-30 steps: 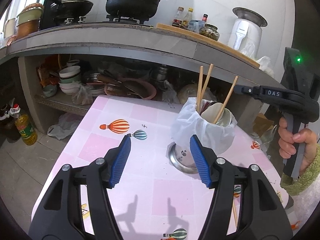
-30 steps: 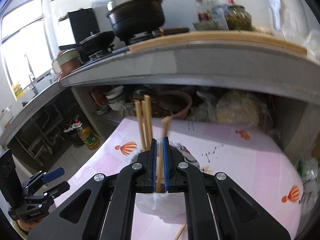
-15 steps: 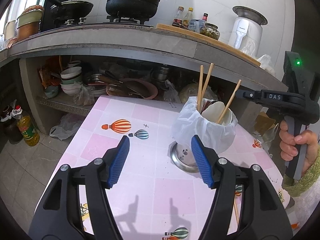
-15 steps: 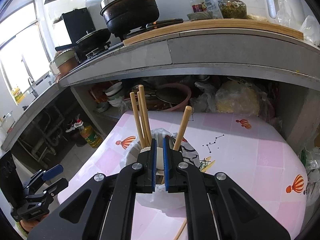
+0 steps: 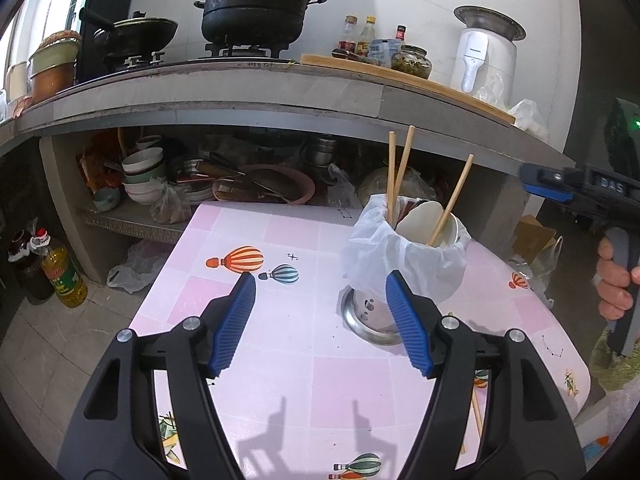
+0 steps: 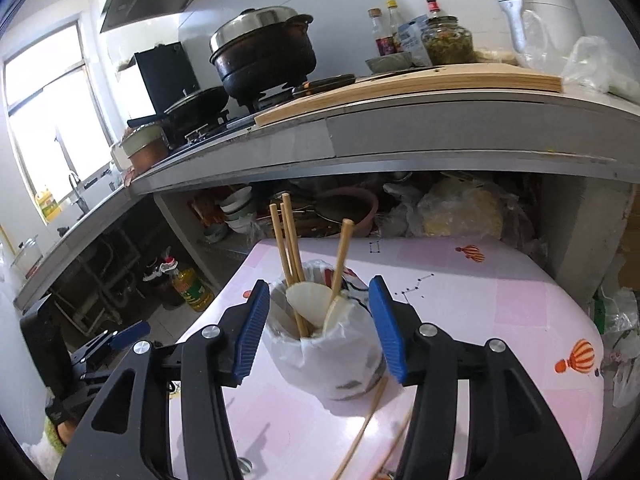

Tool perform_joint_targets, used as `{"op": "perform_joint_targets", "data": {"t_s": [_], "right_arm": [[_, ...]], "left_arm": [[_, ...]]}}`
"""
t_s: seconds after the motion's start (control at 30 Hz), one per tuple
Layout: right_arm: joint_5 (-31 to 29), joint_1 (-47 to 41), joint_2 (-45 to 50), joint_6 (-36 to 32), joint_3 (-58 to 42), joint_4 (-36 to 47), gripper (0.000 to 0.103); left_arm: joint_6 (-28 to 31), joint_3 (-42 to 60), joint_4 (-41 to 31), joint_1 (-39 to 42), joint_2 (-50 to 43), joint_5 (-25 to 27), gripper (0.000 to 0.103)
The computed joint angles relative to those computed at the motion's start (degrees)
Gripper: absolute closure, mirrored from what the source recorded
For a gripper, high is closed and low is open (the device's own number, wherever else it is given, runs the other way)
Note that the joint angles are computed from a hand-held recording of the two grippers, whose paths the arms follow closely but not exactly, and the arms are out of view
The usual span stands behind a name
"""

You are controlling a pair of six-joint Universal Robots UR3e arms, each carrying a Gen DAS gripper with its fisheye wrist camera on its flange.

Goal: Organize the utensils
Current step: 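Move both tools back over the last wooden chopsticks on the table, then close the left tool on a wooden chopstick while the right tool approaches another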

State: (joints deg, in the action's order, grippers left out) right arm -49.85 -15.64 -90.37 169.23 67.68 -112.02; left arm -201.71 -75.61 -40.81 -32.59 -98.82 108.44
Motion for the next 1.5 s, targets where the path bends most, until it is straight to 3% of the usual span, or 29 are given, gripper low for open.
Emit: {"op": "perform_joint_targets", "data": {"t_s": [0.4, 0.73, 0.9, 1.07, 1.13, 1.23, 1.5], "right_arm": [[2.7, -13.9, -17.1, -12.0, 20.2, 10.6, 0.052], [-1.2, -21.1, -31.6, -16.6, 41.3, 13.7, 0.059], [-0.7, -26.5, -36.8, -20.2, 46.1, 19.8, 0.062], [0.1, -32.0, -41.0, -25.7, 47.6, 27.4, 0.062], [0.2, -33.7, -41.6, -27.5, 47.5, 29.8, 0.062], [0.4, -36.8, -42.5, -30.6, 47.5, 33.7, 0.062], [1.1, -43.1, -43.6, -36.7, 47.0, 40.6, 0.062]], "left_arm": [[0.5, 2.3, -0.8, -2.7, -3.2, -0.8, 0.038], [1.1, -0.6, 6.2, -5.6, -9.6, -12.2, 0.038], [2.2, 5.5, 5.8, -6.5, -17.9, -17.5, 0.039], [1.3, 16.0, 2.2, -6.3, -27.6, -19.6, 0.056], [0.1, 22.7, -1.7, -6.0, -32.4, -19.9, 0.071], [-0.1, 33.2, -9.1, -6.3, -39.2, -18.9, 0.083], [2.0, 48.0, -19.5, -9.5, -47.6, -12.9, 0.094]]}}
